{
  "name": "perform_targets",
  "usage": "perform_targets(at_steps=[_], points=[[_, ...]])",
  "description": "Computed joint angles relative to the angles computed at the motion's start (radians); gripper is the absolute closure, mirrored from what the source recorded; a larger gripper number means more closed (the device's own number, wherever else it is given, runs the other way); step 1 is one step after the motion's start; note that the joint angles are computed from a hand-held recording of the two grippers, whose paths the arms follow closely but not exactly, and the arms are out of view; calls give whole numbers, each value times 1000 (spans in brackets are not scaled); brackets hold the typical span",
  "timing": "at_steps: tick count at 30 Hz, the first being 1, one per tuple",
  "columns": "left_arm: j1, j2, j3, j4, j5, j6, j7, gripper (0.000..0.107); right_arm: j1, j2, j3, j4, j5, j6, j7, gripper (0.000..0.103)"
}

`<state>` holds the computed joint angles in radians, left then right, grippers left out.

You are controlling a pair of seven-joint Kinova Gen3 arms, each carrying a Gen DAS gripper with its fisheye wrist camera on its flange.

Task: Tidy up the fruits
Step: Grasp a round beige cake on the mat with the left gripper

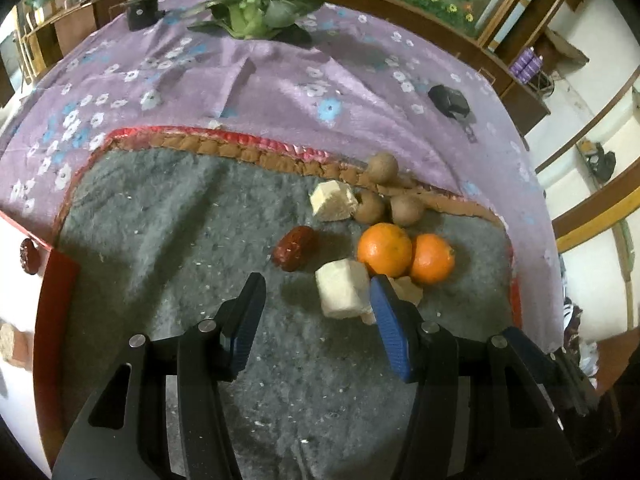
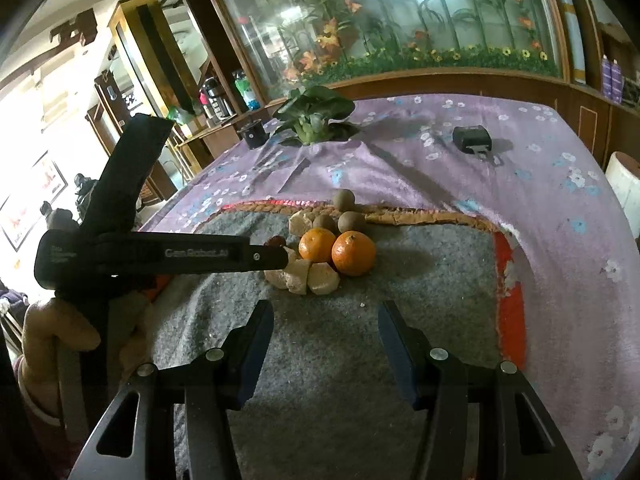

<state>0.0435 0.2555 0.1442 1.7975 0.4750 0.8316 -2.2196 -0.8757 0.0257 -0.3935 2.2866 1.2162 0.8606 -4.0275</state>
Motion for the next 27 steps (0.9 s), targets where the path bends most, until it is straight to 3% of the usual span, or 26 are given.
perform_targets(at_steps=[9,11,13,16,20,27], points=[[-11,32,14,-10,21,-8,-20,55,15,-6,6,24,31,-43,-47,50],[-37,35,29,-9,52,11,-75,71,14,-4,3,22,29,-38,-43,50],[-53,35,36,-7,75,35,-121,80,14,-5,4,23,28,-39,-43,50],[-52,12,23,15,88,28,-169,80,13,-5,2,19,20,-33,-36,50],[-97,4,3,13,108,98,-227,82,7,-6,-2,13,15,-19,-31,50],[-134,-26,-47,49,112,106,-305,83,5,-2,0,8,19,-21,-24,50]])
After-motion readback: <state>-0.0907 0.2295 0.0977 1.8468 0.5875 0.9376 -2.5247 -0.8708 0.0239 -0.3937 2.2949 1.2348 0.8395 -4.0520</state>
